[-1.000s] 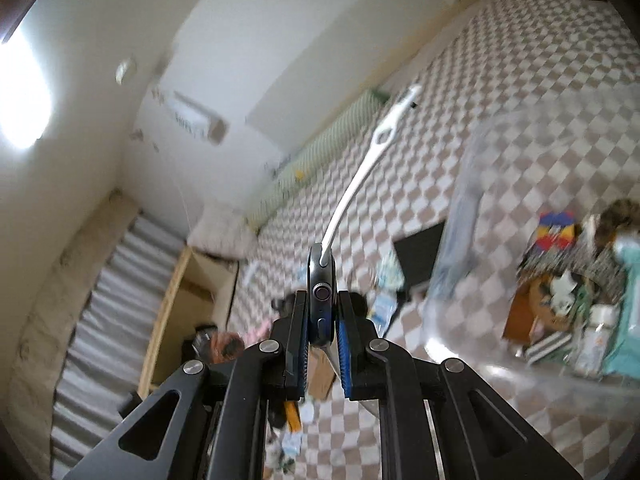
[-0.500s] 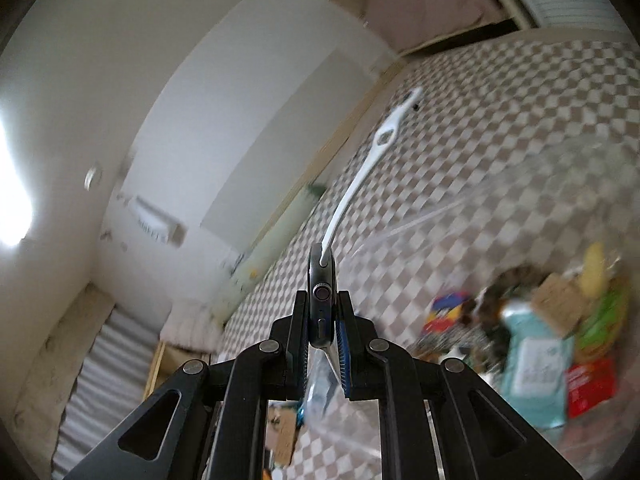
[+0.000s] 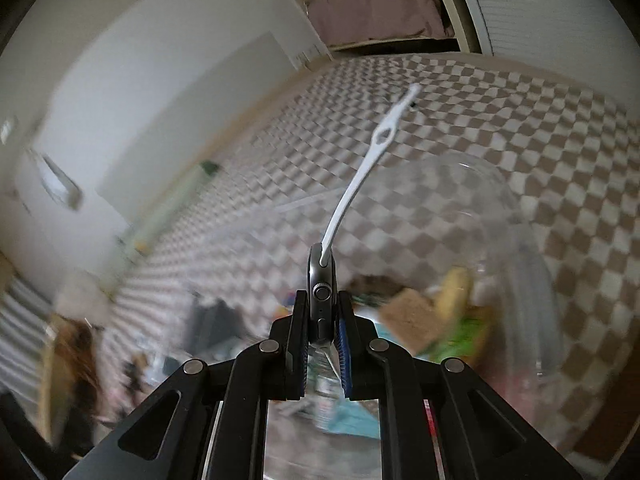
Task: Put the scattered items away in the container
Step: 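Lift the white watch and orange cable bag and carry both over the clear box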
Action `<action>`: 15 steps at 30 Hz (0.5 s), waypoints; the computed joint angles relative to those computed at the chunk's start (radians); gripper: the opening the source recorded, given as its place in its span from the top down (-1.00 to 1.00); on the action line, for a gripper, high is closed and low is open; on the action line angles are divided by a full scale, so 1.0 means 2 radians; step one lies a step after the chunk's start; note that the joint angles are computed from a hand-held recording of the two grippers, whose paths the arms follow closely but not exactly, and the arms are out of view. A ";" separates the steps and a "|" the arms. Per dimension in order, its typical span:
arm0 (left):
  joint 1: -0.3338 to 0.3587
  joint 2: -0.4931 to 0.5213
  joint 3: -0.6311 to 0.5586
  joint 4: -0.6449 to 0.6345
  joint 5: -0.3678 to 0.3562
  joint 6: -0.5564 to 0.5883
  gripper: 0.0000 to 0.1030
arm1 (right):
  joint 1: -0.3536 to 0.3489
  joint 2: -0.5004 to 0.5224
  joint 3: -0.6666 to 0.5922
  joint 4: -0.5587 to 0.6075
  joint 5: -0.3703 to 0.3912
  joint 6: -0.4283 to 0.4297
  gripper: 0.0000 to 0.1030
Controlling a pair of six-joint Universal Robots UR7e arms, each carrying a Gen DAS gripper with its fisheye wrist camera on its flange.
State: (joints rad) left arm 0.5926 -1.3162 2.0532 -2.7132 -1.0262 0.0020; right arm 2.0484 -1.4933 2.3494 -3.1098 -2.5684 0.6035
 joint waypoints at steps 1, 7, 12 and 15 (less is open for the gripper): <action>-0.003 0.006 -0.004 0.000 -0.008 -0.001 0.90 | 0.001 -0.001 -0.004 0.033 -0.011 0.011 0.74; -0.023 0.043 -0.022 -0.012 -0.037 0.006 0.90 | -0.014 -0.012 -0.013 0.134 -0.014 0.030 0.74; -0.027 0.070 -0.038 -0.007 -0.049 0.004 0.90 | -0.029 -0.019 -0.012 0.172 0.029 0.046 0.74; -0.022 0.085 -0.045 0.001 -0.055 -0.004 0.90 | -0.035 -0.018 -0.015 0.201 0.042 0.056 0.74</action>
